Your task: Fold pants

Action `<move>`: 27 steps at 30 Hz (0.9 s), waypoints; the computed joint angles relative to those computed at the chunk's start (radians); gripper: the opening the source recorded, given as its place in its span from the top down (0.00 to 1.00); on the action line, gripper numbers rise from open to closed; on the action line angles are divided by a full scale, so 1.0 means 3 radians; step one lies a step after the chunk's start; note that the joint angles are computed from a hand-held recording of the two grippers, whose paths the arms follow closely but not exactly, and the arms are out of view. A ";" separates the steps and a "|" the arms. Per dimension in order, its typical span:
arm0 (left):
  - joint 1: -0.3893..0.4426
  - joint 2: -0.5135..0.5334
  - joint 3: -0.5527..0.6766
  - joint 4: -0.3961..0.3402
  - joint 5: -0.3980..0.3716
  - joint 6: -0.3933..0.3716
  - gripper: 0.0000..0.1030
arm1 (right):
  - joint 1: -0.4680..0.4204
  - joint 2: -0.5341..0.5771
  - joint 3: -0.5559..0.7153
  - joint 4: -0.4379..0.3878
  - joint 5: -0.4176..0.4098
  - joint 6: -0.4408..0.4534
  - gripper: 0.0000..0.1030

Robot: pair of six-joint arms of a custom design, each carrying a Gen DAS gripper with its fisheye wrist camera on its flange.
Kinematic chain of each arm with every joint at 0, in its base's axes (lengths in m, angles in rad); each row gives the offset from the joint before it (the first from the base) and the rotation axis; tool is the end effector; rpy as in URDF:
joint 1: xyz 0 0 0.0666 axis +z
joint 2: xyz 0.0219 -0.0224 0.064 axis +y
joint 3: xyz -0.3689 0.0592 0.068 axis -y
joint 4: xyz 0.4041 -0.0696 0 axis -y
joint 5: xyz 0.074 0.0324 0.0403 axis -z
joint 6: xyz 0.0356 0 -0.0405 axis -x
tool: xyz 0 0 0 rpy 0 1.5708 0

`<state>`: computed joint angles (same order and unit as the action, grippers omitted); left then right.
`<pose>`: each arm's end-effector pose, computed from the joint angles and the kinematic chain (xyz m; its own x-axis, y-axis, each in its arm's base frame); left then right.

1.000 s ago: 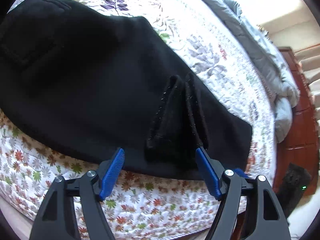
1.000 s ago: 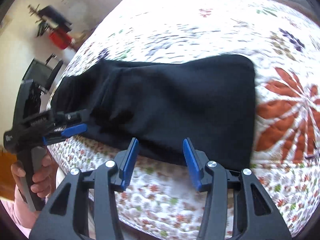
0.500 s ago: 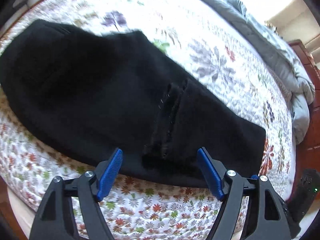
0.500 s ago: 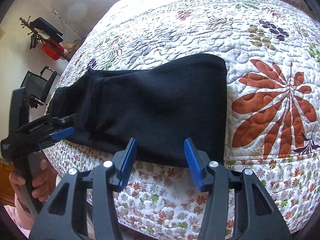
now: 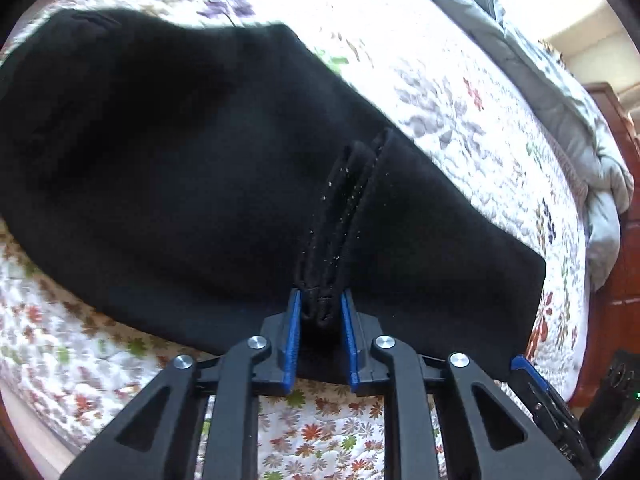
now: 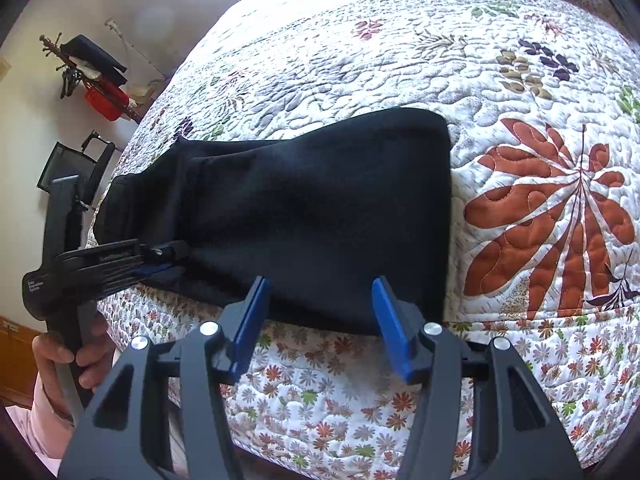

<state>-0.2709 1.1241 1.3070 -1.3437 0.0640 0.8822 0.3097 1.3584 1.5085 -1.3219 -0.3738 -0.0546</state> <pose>0.3507 -0.1002 0.4656 -0.7867 -0.5812 -0.2080 -0.4970 0.7962 -0.3451 0.4263 0.1496 0.4672 -0.8992 -0.2344 -0.3695 -0.3703 0.8575 0.3572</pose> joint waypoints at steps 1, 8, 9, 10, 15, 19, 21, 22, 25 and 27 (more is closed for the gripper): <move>0.0009 -0.0059 0.0007 -0.0021 -0.0103 0.0006 0.82 | -0.0003 -0.0003 0.0010 -0.0003 -0.0012 0.0005 0.47; 0.0237 -0.0178 -0.0164 -0.0160 -0.0220 -0.0202 0.79 | 0.0067 0.0082 0.0031 0.0006 -0.0088 0.0070 0.46; 0.0246 -0.0177 -0.0215 -0.0125 -0.0233 -0.0242 0.79 | 0.0075 0.0130 0.0019 0.0001 -0.0080 0.0036 0.46; 0.0245 -0.0183 -0.0237 -0.0100 -0.0248 -0.0249 0.78 | 0.0077 0.0160 0.0013 -0.0012 -0.0049 -0.0002 0.46; 0.0133 -0.0112 -0.0116 -0.0230 -0.0432 -0.0402 0.70 | 0.0019 0.0248 -0.0004 -0.0013 -0.0105 -0.0051 0.50; 0.0125 -0.0128 0.0114 -0.0371 -0.0593 -0.0479 0.61 | -0.0018 0.0239 0.0186 -0.0127 -0.0147 0.0005 0.51; 0.0138 -0.0147 0.0240 -0.0314 -0.0581 -0.0561 0.60 | -0.0023 0.0237 0.0283 -0.0091 -0.0126 0.0006 0.51; 0.0131 -0.0129 0.0294 -0.0272 -0.0540 -0.0595 0.60 | -0.0017 0.0262 0.0354 -0.0072 -0.0125 -0.0008 0.51; 0.0136 0.0057 0.0480 -0.0077 -0.0138 -0.0767 0.56 | 0.0015 0.0442 0.0601 -0.0082 -0.0102 -0.0016 0.51; 0.0101 0.0258 0.0580 -0.0009 -0.0027 -0.0791 0.56 | 0.0028 0.0595 0.0738 -0.0101 -0.0158 -0.0031 0.51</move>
<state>-0.2406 1.2016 1.4809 -1.3465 0.0559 0.6450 0.3181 1.5370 1.7300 -1.3522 -0.4213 -0.0640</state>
